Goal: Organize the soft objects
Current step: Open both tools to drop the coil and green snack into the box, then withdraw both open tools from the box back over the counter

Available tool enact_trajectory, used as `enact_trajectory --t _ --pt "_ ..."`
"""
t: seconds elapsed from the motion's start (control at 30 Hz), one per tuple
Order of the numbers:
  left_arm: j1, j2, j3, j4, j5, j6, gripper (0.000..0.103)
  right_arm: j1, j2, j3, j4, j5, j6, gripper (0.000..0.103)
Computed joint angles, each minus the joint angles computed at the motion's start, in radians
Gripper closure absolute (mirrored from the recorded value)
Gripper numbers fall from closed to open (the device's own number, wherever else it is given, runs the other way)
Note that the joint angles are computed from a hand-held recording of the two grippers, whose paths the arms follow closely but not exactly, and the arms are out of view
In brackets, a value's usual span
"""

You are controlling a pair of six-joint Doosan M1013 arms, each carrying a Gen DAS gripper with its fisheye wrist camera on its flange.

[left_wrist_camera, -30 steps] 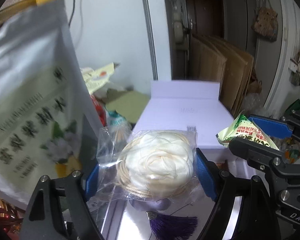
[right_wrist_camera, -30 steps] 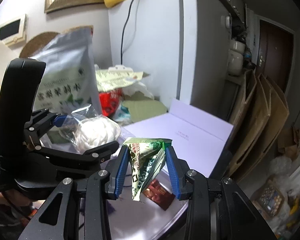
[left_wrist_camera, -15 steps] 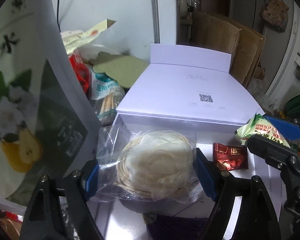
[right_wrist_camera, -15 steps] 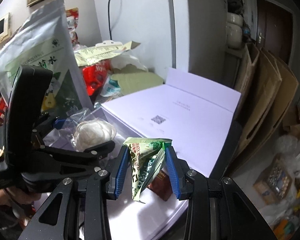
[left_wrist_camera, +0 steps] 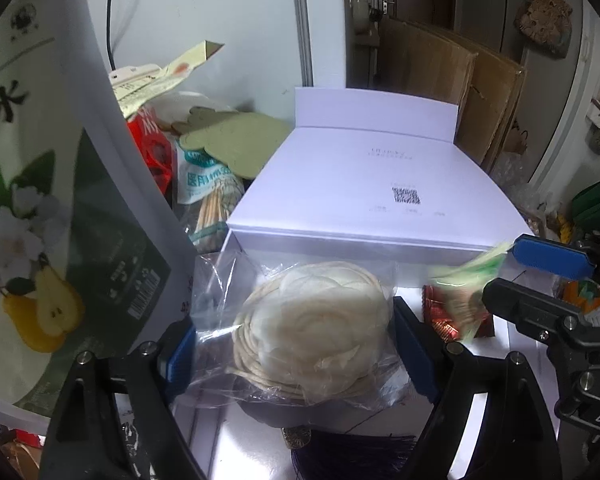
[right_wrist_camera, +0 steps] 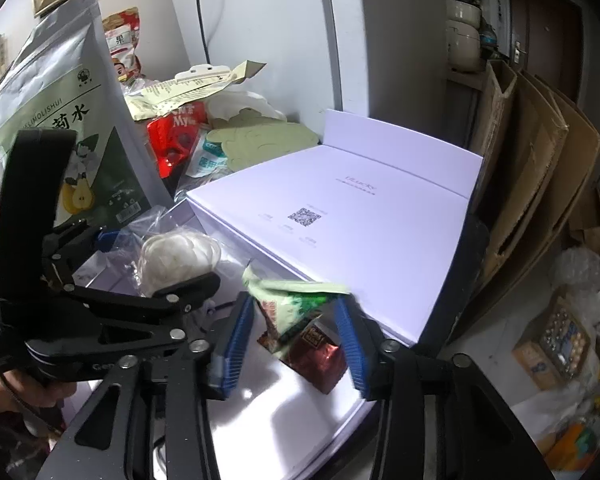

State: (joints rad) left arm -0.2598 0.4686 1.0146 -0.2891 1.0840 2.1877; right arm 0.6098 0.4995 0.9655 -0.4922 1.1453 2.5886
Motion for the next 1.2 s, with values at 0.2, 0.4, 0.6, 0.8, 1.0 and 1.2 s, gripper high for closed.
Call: enact_trajectory --t 0.2,0.4,0.6,0.8,1.0,1.2 --pt "-0.008 -0.013 -0.003 0.054 -0.001 -0.049 0.011 0.014 0.002 -0.018 -0.038 0.048 0.007 0.052" --pt "-0.004 -0.04 0.009 0.03 -0.021 -0.039 0.011 0.029 -0.017 -0.013 -0.08 0.069 0.044 0.048" --pt "-0.003 -0.064 0.019 -0.019 -0.029 -0.003 0.003 0.048 -0.026 -0.036 -0.132 0.103 0.058 0.048" --pt "0.001 -0.074 0.013 -0.034 -0.019 -0.022 0.003 0.067 -0.036 -0.045 -0.166 0.141 0.075 0.048" --pt "0.02 -0.106 0.025 -0.088 -0.031 0.004 0.003 0.084 -0.04 -0.063 -0.2 0.174 0.071 0.048" --pt "0.049 -0.156 0.049 -0.151 -0.064 0.039 0.003 0.112 -0.039 -0.099 -0.258 0.194 0.078 0.048"
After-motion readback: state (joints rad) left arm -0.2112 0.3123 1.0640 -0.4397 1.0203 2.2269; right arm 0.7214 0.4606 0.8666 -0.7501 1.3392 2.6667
